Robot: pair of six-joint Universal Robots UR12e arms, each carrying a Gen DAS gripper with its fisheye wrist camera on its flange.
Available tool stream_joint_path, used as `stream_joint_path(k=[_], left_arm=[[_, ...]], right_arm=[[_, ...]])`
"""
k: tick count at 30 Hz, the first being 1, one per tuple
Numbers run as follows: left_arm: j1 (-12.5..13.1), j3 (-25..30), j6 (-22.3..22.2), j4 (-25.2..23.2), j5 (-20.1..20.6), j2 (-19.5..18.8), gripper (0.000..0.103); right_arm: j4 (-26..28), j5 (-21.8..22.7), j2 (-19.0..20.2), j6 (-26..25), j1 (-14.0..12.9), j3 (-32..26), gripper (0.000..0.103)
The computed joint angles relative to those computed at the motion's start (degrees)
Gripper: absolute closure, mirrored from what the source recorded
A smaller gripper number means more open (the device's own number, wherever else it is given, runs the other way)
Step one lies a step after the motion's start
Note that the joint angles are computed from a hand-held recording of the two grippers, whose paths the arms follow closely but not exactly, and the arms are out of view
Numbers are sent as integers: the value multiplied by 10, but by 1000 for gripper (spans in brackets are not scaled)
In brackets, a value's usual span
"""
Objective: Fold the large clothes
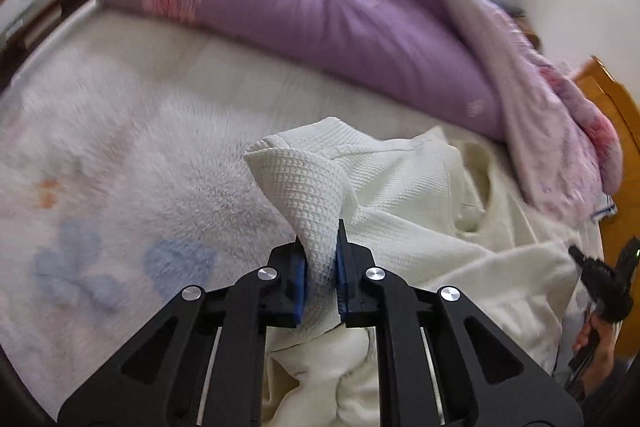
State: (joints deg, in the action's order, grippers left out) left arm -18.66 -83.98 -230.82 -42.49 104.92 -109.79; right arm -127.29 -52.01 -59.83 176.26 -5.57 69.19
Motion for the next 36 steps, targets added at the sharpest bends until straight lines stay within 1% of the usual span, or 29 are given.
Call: stream_joint_path(k=[2, 4, 5, 6, 8, 10, 12, 13, 14, 15, 16, 17, 19, 20, 21, 22, 23, 24, 25, 26, 27, 28, 29, 31, 33, 34, 35, 36], left_arm=[[-17, -7, 11, 14, 21, 13, 92], [-32, -12, 12, 18, 42, 22, 92], [-39, -13, 12, 22, 52, 26, 92], [-48, -27, 12, 37, 59, 37, 92], [-66, -44, -2, 44, 73, 55, 92], [-86, -64, -29, 36, 81, 72, 92], [-102, -89, -64, 26, 76, 92, 91], [-110, -97, -80, 13, 74, 99, 90], [-121, -108, -106, -7, 65, 108, 89], [-126, -115, -123, -21, 54, 113, 86], [-131, -127, -150, -38, 30, 120, 83], [-135, -138, -170, -44, 9, 126, 79], [-144, -150, -207, -73, -27, 133, 71], [-148, -154, -226, -84, -40, 136, 71], [-153, -160, -248, -88, -47, 141, 68], [-159, -163, -271, -95, -45, 146, 62], [-166, -167, -293, -90, -31, 153, 58], [-172, -168, -309, -87, -18, 156, 42], [-177, -167, -326, -90, 3, 160, 36], [-179, -168, -331, -81, 18, 165, 34], [-177, -169, -331, -73, 24, 167, 30], [-176, -170, -333, -68, 27, 167, 28], [-170, -172, -334, -57, 28, 167, 27], [-157, -167, -335, -61, 30, 162, 27], [-145, -159, -325, -73, 24, 152, 27], [-137, -155, -316, -85, 4, 147, 27], [-130, -155, -309, -94, -18, 143, 28], [-127, -156, -306, -92, -28, 139, 30]], right_arm=[[-20, 9, -19, 1, -5, 20, 98], [-41, 27, -45, 0, -15, 48, 98], [-54, 34, -58, 4, -20, 63, 98], [-63, 47, -77, 5, -29, 84, 98], [-75, 51, -110, 12, -40, 120, 98], [-60, 52, -147, -1, -57, 159, 98], [-29, 41, -175, -26, -68, 185, 98], [-10, 29, -194, -40, -75, 204, 98], [15, 21, -207, -55, -81, 216, 97], [35, 8, -219, -71, -85, 226, 96], [57, -17, -231, -90, -90, 239, 95], [86, -37, -241, -92, -96, 249, 94], [123, -58, -255, -78, -107, 265, 91], [147, -80, -259, -71, -111, 269, 90], [167, -94, -264, -60, -116, 273, 90], [174, -90, -268, -51, -123, 278, 90], [184, -80, -272, -40, -131, 282, 89], [187, -83, -274, -36, -133, 281, 87], [186, -88, -274, -31, -134, 279, 86], [187, -77, -273, -31, -136, 276, 80], [184, -71, -270, -28, -136, 270, 64], [178, -71, -269, -24, -135, 268, 51], [167, -69, -266, -13, -133, 264, 31], [142, -61, -260, 8, -128, 261, 30], [144, -69, -247, 21, -118, 249, 30], [146, -82, -240, 21, -109, 242, 30], [149, -112, -232, 10, -97, 233, 30], [155, -128, -227, -2, -91, 229, 35]])
